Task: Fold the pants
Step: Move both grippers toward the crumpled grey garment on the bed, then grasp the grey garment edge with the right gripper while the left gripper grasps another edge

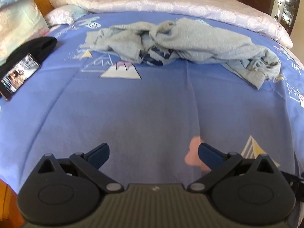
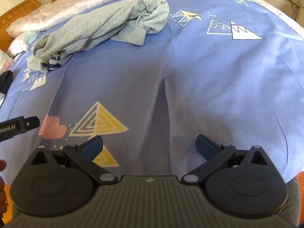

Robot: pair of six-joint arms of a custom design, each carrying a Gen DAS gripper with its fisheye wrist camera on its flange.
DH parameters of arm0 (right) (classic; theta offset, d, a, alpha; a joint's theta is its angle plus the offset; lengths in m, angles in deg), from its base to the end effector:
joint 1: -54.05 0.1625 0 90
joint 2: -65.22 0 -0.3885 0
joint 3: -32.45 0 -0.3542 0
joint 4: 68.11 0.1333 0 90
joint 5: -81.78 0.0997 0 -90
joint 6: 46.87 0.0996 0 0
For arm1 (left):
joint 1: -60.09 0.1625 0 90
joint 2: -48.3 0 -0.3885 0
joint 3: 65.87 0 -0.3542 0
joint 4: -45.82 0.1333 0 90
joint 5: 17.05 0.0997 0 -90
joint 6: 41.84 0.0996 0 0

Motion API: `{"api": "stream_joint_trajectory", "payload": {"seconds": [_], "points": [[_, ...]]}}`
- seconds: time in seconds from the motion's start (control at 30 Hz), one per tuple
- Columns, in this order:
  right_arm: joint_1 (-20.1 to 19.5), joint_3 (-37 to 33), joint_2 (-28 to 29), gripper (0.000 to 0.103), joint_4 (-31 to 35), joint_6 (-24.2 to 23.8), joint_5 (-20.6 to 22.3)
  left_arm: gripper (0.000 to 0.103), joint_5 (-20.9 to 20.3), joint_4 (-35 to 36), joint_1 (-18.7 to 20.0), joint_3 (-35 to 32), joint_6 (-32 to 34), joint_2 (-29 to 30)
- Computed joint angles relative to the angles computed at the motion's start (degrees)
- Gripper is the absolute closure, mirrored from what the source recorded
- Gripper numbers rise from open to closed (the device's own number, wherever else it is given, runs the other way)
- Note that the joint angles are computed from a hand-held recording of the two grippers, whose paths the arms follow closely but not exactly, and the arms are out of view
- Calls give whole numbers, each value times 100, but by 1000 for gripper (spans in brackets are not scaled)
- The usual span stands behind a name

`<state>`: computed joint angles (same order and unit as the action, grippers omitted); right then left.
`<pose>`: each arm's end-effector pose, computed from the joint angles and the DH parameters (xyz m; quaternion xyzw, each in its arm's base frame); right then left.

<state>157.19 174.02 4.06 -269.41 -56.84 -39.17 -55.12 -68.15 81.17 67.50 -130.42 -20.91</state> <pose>0.1654 -0.3473 0.1314 0.1165 -0.9243 0.2637 0.2500 -0.2307 -0.3158 0.0957 0.0041 0.8576 -0.3430 0.3832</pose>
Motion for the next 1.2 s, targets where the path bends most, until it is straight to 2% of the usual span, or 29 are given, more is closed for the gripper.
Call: {"api": "stream_joint_trajectory", "payload": {"seconds": [0.13,0.23,0.37,0.47,0.6,0.63,0.7,0.77,0.87,0.93,0.97,1.0,1.07,1.13,1.2], "points": [[272,-90,275,0,-26,52,-406,0,-226,-289,44,133,60,1],[360,-122,414,0,-98,-28,-603,0,-203,-347,10,228,95,7],[412,-146,509,0,-143,-106,-741,0,-118,-406,-94,325,198,109],[431,-133,673,0,-447,-246,-807,0,34,-429,-257,458,74,193],[482,-223,680,0,-284,-168,-875,0,-110,-518,-100,372,376,0],[514,-242,694,0,-243,-122,-901,1,-81,-651,-36,389,394,-123],[528,-228,708,0,-267,-127,-895,8,256,-752,27,377,467,-264],[538,-197,717,0,-322,-170,-866,8,870,-892,177,181,1077,-196],[456,-37,604,1,-584,-146,-538,7,1615,-2350,633,-144,2858,266],[399,29,532,11,-756,-131,-388,7,2009,-3278,1013,-564,4058,807],[383,37,517,20,-810,-177,-365,7,2138,-3777,1208,-811,4658,1095],[367,40,499,27,-846,-213,-332,3,2238,-4314,1383,-1058,5258,1392],[312,30,448,36,-851,-217,-230,3,2337,-5085,1693,-1567,6312,1915],[252,24,406,39,-838,-177,-130,27,2385,-4909,1941,-1992,6504,2192],[221,-10,400,42,-831,-184,-72,92,2025,-4450,2064,-2080,6202,2078]]}}
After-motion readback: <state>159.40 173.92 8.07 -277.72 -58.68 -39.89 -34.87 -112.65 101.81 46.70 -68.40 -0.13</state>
